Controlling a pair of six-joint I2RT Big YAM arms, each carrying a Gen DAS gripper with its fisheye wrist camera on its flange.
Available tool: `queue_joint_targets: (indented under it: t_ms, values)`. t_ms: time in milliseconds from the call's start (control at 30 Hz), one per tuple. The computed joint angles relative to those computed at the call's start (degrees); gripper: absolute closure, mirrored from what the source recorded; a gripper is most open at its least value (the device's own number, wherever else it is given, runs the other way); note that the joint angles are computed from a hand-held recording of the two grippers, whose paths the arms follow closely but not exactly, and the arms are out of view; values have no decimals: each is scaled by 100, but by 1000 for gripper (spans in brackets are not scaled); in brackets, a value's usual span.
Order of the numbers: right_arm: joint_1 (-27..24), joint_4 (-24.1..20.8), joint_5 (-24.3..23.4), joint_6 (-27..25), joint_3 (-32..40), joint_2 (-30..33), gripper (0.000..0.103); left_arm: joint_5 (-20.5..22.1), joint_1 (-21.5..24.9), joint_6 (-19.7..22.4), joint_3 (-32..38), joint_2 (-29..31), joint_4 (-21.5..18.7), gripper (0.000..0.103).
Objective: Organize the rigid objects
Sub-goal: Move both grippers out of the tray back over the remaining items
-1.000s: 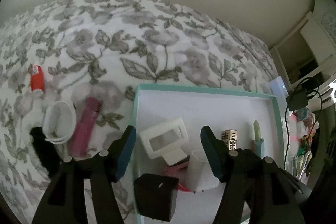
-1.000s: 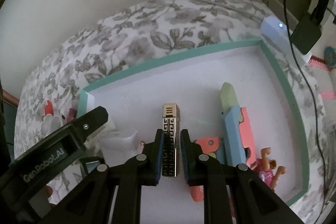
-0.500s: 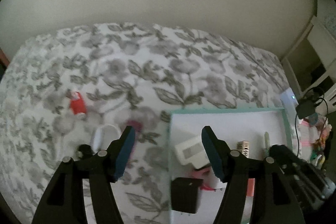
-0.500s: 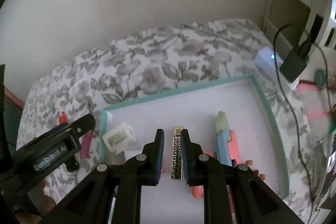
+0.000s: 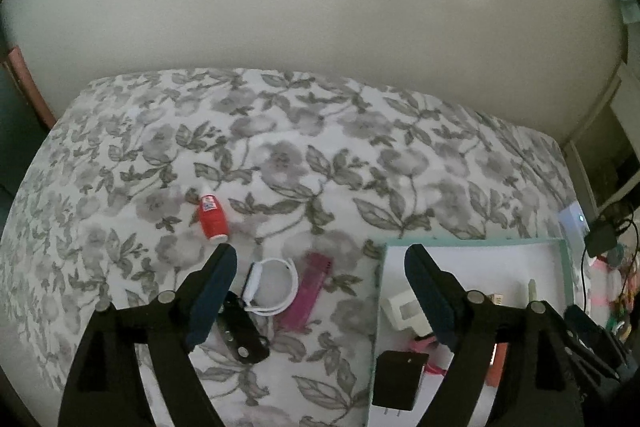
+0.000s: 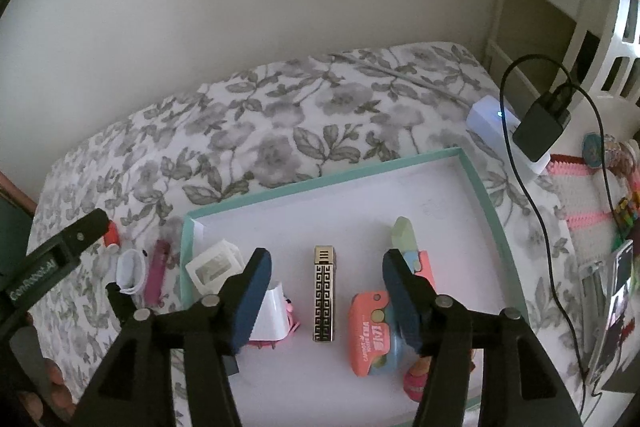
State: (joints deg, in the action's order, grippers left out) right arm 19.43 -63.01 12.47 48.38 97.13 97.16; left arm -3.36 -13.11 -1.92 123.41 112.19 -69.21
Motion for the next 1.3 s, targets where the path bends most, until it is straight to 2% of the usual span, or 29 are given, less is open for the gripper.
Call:
queue_joint_targets:
  t_ms: [33,167,333,400,533,833,1067,1300]
  values:
    - [0,-16,11,13,7,5,32,-74,3,0,-28,-19,49,14]
    - [3,-112,32,-18,56,49,26,-255,20,24,-112,-75,191,12]
    - [17,-138,37,-90,104,92,9,-341,64,-17,-134,-90,245,10]
    - [28,-142,53,-98,118,103,6,-388,80,-13,-128,-80,235,1]
    - [41,-166,75,-122,149,138,1,-457,140,-48,-160,-97,290,1]
    - [118,-261,127,-252,337,273,0,-549,330,-211,-184,-158,371,1]
    - [365,13,-217,-705,778,544,0,-656,446,-174,-189,-180,353,0]
    - [603,264,-380,-1061,1111,798,0,-1007,677,-192,-190,-188,317,1]
